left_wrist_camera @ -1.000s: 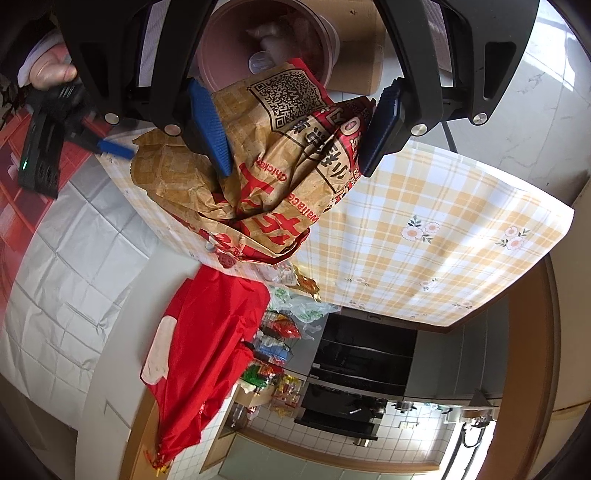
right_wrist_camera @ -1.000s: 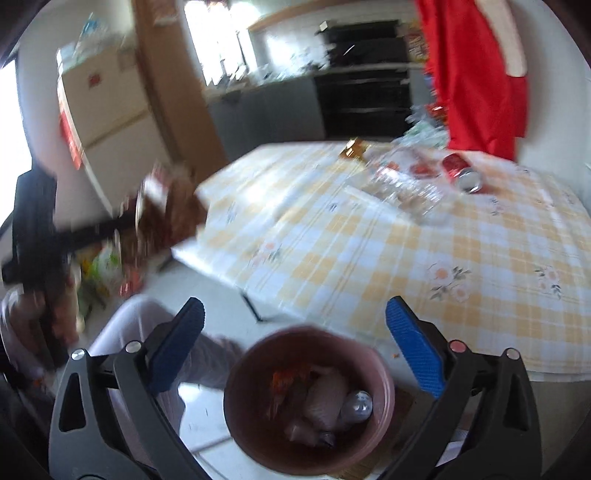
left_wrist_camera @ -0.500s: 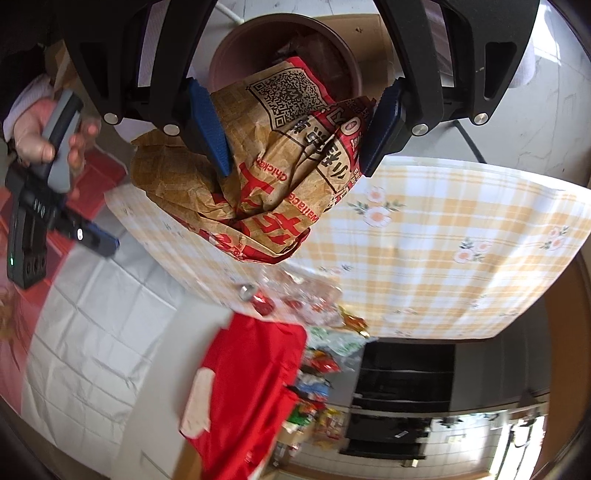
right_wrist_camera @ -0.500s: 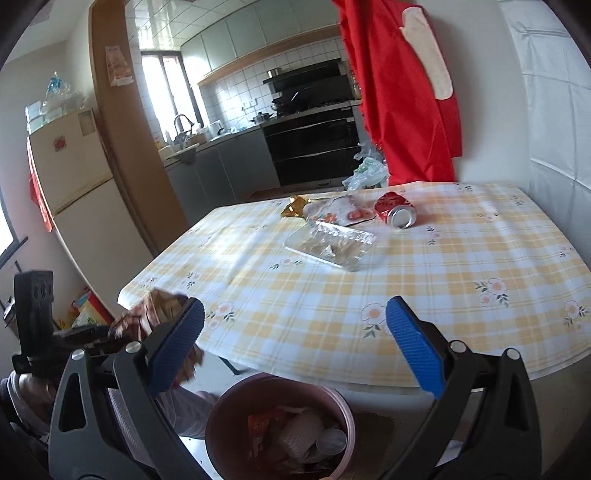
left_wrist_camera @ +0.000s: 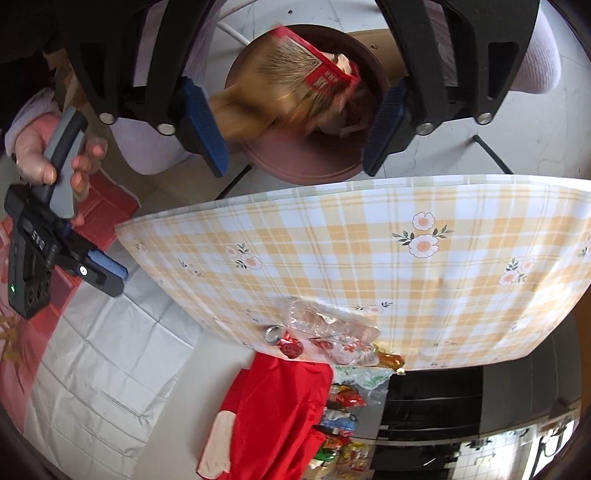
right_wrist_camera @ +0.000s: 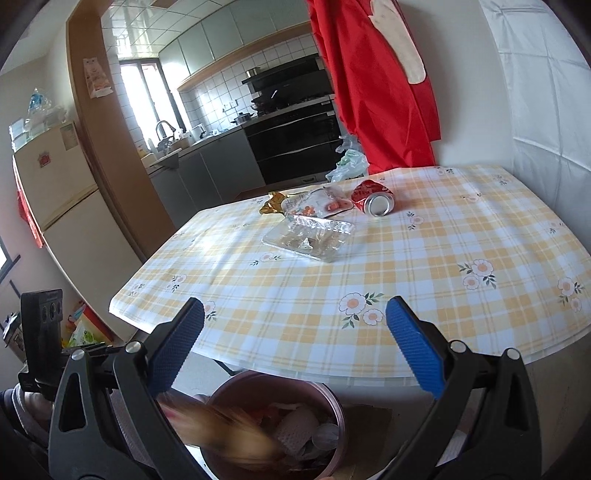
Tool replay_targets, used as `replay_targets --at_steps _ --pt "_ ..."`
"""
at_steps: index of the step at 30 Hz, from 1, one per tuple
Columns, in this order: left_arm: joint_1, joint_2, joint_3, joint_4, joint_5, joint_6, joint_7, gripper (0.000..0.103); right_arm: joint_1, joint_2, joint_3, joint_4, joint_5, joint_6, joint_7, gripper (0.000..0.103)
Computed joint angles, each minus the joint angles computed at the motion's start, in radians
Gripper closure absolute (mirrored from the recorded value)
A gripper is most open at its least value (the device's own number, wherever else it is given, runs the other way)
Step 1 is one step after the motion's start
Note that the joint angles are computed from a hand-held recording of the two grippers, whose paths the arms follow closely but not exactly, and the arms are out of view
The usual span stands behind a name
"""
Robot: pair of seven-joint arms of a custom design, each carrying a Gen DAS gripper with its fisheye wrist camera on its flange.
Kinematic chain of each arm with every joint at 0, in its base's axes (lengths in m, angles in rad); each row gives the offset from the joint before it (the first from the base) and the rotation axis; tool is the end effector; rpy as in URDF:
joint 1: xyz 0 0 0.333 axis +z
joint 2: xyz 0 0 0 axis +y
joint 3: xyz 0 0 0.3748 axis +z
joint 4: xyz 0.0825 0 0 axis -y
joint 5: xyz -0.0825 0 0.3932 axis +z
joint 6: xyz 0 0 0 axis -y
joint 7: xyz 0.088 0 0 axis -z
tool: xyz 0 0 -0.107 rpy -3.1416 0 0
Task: Collect trash
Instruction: 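Lower the brown paper bag into the brown bin and open the left tool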
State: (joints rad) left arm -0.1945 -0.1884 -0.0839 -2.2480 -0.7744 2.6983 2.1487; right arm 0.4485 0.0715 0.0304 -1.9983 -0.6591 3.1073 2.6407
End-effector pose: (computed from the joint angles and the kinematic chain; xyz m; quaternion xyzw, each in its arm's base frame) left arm 0.5122 -0.1249 0.5629 -0.5624 0.7305 -0.3779 0.0850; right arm 0.5287 0.3320 0.5912 -0.6292 0.5959 -0.1743 0.4675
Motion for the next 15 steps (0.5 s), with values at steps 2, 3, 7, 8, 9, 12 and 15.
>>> replay_targets --at_steps 2,3,7,8,9,12,15 --pt "0.003 0.001 -0.003 0.0 0.006 0.016 -0.013 0.024 0.0 0.0 -0.001 0.0 -0.003 -0.002 -0.002 0.006" --pt "0.006 0.0 -0.006 -0.004 0.015 0.035 -0.024 0.023 0.001 0.0 -0.001 0.0 -0.006 -0.004 -0.001 0.006" --pt "0.015 -0.006 -0.004 -0.018 0.052 0.089 -0.07 0.017 -0.002 0.002 -0.001 -0.002 -0.004 -0.009 0.003 0.006" --pt "0.019 -0.005 -0.003 -0.019 0.067 0.096 -0.088 0.016 -0.001 0.003 -0.001 -0.001 -0.004 -0.012 0.006 0.006" --pt "0.022 -0.006 -0.002 -0.02 0.081 0.101 -0.105 0.016 -0.002 0.005 -0.001 -0.001 -0.001 -0.014 0.005 0.006" --pt "0.032 -0.003 0.001 -0.024 0.126 0.116 -0.151 0.015 0.0 0.007 -0.001 0.001 -0.001 -0.023 0.009 0.006" --pt "0.042 0.001 0.002 -0.027 0.172 0.133 -0.197 0.015 0.0 0.009 -0.001 0.002 0.001 -0.031 0.01 0.006"
